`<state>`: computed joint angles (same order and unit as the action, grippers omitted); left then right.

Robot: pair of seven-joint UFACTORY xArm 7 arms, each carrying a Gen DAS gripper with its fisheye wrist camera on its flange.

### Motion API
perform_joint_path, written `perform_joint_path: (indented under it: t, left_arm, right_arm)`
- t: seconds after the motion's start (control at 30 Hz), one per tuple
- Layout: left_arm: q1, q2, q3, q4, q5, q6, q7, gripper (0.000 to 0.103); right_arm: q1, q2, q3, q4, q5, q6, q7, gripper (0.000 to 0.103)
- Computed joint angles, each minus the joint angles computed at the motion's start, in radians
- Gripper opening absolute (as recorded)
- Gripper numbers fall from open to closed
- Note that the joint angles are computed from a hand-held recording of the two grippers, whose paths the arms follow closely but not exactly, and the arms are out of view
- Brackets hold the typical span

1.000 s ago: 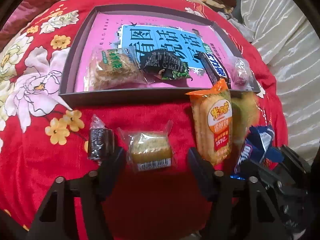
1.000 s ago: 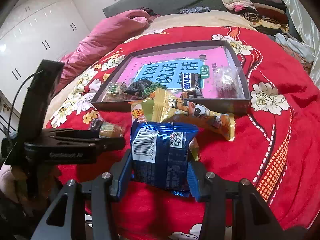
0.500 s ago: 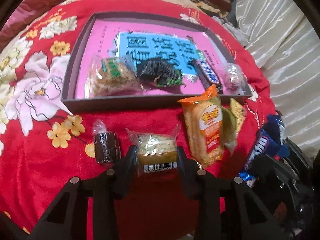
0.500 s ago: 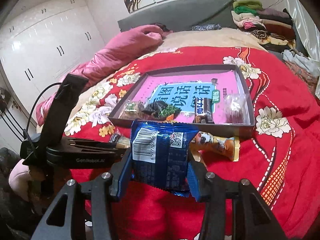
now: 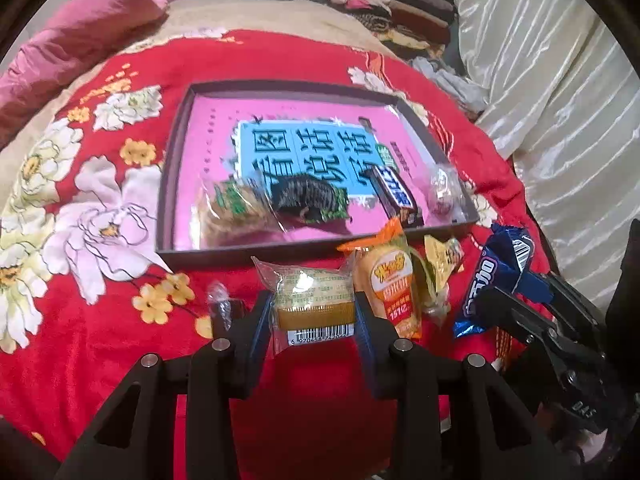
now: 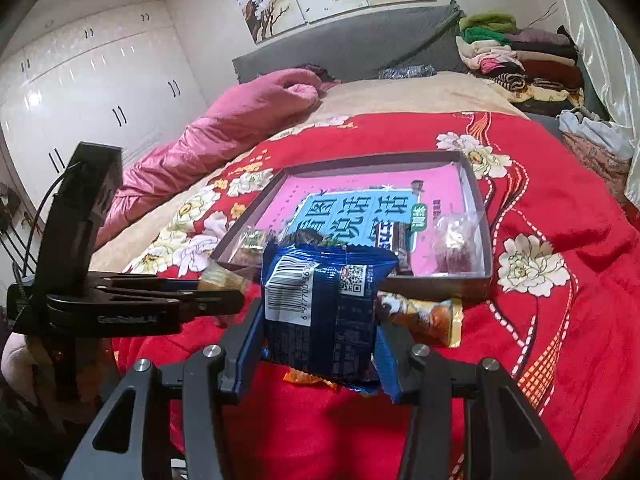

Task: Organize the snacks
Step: 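Lift the blue bag and cake packet and carry both over the tray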

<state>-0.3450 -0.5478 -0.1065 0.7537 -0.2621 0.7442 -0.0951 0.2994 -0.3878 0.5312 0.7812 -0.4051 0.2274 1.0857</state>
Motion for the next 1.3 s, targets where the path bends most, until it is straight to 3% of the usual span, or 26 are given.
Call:
perform_joint_path:
  t: [1.3]
  left_arm:
    - [0.031, 0.01, -0.011, 0.067, 0.066, -0.05, -0.05, 0.04]
  right_arm:
    - [-0.175, -0.093, 0.085, -0.042, 0.006, -0.09, 0.033, 0.049]
